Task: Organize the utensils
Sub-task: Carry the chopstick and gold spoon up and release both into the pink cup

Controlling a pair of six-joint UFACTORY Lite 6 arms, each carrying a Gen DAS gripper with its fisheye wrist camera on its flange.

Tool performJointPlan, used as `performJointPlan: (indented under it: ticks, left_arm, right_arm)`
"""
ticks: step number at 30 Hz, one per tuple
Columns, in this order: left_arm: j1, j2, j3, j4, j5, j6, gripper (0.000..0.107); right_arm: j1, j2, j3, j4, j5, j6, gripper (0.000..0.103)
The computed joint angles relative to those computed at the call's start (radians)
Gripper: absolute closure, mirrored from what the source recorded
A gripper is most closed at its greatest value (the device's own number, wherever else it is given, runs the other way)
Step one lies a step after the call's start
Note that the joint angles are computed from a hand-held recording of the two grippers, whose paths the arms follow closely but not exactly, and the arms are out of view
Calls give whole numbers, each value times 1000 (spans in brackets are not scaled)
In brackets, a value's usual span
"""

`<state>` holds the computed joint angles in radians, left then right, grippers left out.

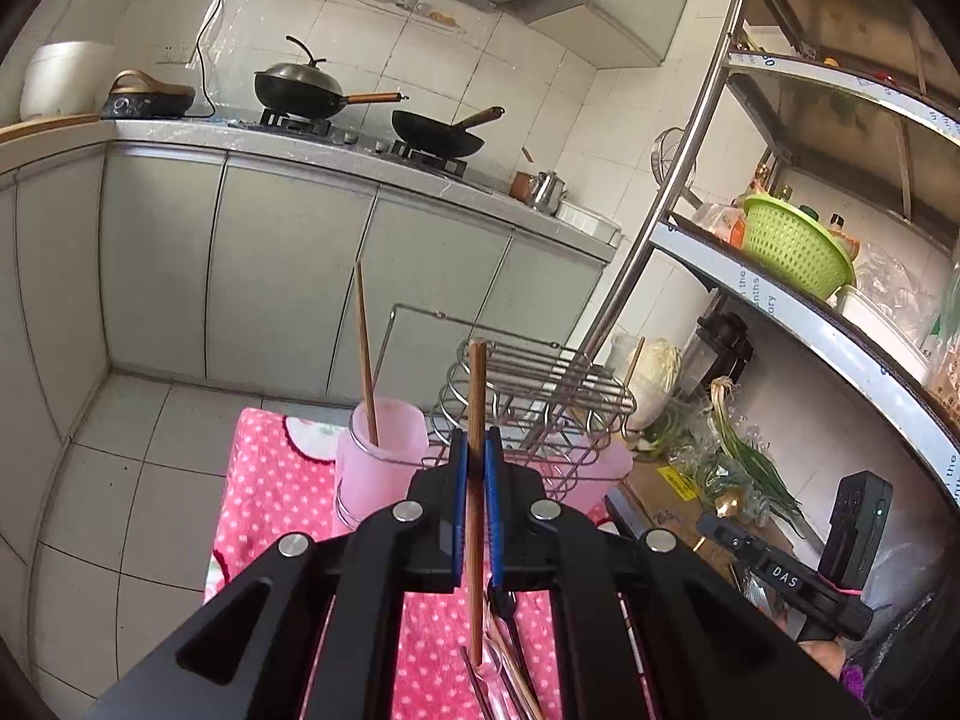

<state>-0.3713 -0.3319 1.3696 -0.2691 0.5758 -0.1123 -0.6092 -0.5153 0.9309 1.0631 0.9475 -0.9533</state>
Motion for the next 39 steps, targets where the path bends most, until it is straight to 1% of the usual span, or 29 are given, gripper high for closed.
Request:
performJointPlan:
  ticks: [5, 7, 12, 18, 22, 24, 26, 31, 39]
  left_arm:
    - [77, 135, 258, -54, 106, 32, 102]
    - [113, 191, 363, -84, 140, 47, 102]
    - [155, 354, 648, -58, 210, 2, 102]
    - [167, 542, 944, 6, 269, -47, 102]
    - [162, 662, 1103, 73, 298, -88, 102]
    - [163, 698, 1137, 98, 295, -97, 102]
    - [148, 708, 1118, 150, 272, -114, 102]
    - [127, 636, 892, 210, 160, -119, 102]
    - [136, 641, 724, 166, 119, -91, 102]
  right_arm:
    - [18, 139, 238, 8, -3, 47, 101]
    - [35, 199, 331, 3, -23, 75, 101]
    - [89, 342, 544, -31, -90, 149, 101]
    - [169, 474, 696, -128, -196, 229, 101]
    - [201, 532, 718, -169, -251, 247, 101]
    - [219, 561, 729, -194, -273, 260, 101]
    - [230, 586, 735, -209, -291, 269, 101]
    - [250, 630, 722, -233, -320, 283, 101]
    - [260, 681, 686, -271, -294, 309, 101]
